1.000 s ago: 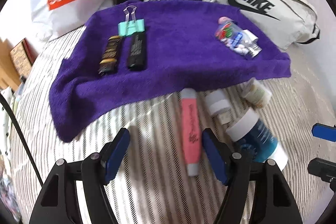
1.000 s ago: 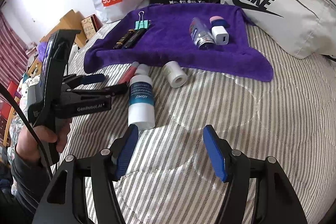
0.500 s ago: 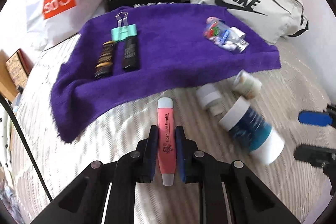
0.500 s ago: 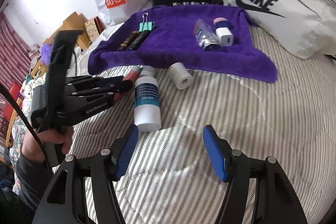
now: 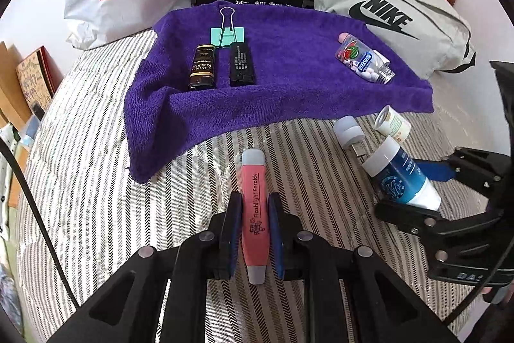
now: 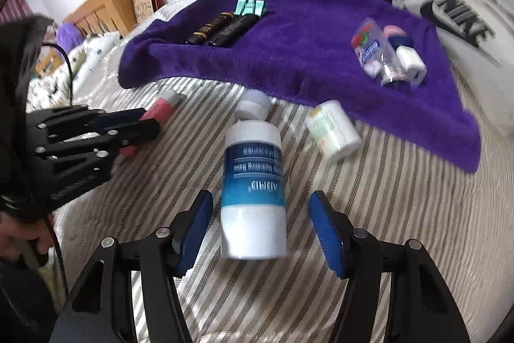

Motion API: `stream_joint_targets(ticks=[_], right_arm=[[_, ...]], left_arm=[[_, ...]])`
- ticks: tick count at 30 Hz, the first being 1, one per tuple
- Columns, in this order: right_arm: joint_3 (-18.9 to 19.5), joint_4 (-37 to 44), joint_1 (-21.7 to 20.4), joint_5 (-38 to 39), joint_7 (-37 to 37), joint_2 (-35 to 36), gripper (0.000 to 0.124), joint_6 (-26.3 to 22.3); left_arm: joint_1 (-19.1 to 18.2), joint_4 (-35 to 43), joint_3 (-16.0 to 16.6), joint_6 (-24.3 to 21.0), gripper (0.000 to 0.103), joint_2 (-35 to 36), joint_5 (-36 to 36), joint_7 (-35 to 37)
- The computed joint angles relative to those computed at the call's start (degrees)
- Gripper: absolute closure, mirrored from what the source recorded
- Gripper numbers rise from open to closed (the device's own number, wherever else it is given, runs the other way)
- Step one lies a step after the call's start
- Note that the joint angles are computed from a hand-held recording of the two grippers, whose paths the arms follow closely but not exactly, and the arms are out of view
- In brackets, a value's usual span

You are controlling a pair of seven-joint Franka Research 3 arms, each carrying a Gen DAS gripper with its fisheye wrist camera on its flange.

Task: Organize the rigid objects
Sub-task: 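Hold the highlighter in the left tool while the right tool grasps the white-and-blue ADMD jar, then set the highlighter beside the marker with the left tool while the right tool sets the jar on the towel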

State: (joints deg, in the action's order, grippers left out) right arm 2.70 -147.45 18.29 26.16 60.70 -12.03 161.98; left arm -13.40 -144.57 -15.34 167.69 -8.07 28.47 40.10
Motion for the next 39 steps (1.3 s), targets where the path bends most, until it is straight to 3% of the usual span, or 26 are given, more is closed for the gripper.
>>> stream_joint_targets(ticks=[2,3,4,9,16,20,23,26,30,39], right_arm=[[0.1,0.3,0.3,0.0,-0.4,0.5,0.072,0.3],[0.6,0.3,0.1,-0.7,0.1,0.7,0.085,1.4],[1.4,0.1,-0.6,-2.9,1.4,0.9,0.088,2.4],[-1.8,0.0,1.1,2.4,-3.9,-1.0,0.088,-1.0],[-1.6,-3.7,-3.8,-1.3,-0.9,-5.5,0.088,-1.8],[-2.7,-4.2,-3.2,-0.3,-2.2,-4.8,0.087,-1.2],[-1.4,-5.0,-4.0,-2.3,-1.1,-5.1,0.086,0.2],[-1.3,-5.1,-4.0,-3.3,-0.5,-4.9,0.087,0.7],[-6.0,-4.3,-0.6,4.6,-6.7,-5.3,0.087,-1.8],[-7.0,-6.4,-2.3,10.3,-11.6,-11.2,0.087,-5.3]], left_arm=[[-0.4,-0.9,0.7,1.3,0.086,-0.4,-1.7,1.2],[-0.5,-1.0,0.8,1.5,0.086,-0.4,-2.2,1.7],[-0.6,-1.0,0.8,1.6,0.086,-0.3,-2.5,2.0],[-0.1,-0.9,-0.3,-0.1,0.086,-0.9,-1.0,1.8],[0.6,1.3,-1.6,-3.6,0.086,0.0,4.5,-2.4],[0.3,1.6,-1.5,-4.4,0.086,0.1,6.5,-4.6],[-0.1,2.3,-1.5,-5.4,0.087,0.4,7.6,-5.2],[-1.2,2.3,-0.4,-5.6,0.086,0.4,4.8,-2.0],[-2.0,0.4,1.1,-2.2,0.086,-1.2,-1.6,2.2],[-2.5,0.4,0.3,-2.0,0.086,-3.4,-4.9,5.3]])
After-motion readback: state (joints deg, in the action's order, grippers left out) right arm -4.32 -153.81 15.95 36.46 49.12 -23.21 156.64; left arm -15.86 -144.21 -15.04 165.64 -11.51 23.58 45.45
